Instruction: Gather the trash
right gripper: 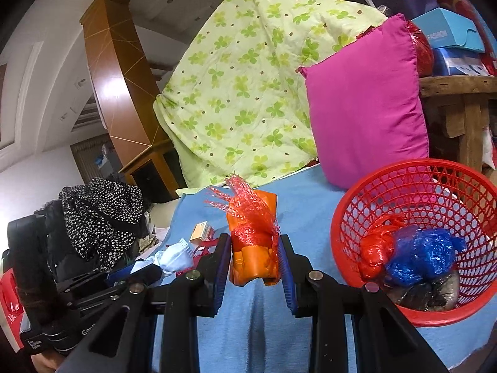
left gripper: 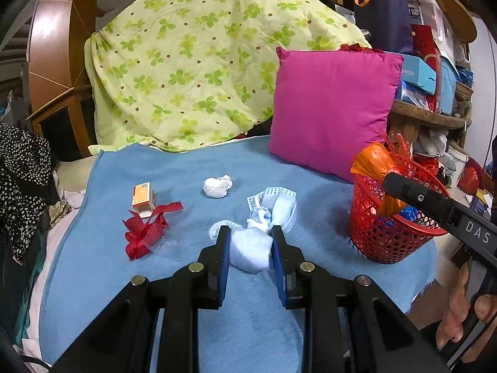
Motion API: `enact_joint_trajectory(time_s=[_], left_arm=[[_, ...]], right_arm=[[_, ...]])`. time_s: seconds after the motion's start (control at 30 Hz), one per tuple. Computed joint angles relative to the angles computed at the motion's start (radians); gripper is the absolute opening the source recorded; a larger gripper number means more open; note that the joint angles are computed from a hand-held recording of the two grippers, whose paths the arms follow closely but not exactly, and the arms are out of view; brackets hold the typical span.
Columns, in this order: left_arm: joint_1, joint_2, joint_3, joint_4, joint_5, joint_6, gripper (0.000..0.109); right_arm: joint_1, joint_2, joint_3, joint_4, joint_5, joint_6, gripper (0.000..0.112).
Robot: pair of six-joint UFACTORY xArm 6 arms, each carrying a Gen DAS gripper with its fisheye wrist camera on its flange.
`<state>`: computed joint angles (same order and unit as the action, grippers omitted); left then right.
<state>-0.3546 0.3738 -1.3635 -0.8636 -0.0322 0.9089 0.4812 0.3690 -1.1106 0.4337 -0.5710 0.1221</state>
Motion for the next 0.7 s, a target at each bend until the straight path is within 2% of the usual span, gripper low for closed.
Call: enact_joint_trajectory(time_s=[0.23,0.7], left_arm=[[0.001,0.006,0.004,0.151,0.0,-0.145,0.027],[-0.022,0.027,-0.035,0.183,0.022,-0.163,0.028]], right_arm=[[-0.008,-0.009,0.019,-0.013,-0.013,0.01,0.033],[-0.004,-0.039,0.064,0.025,-0.046,0.005,0.033]])
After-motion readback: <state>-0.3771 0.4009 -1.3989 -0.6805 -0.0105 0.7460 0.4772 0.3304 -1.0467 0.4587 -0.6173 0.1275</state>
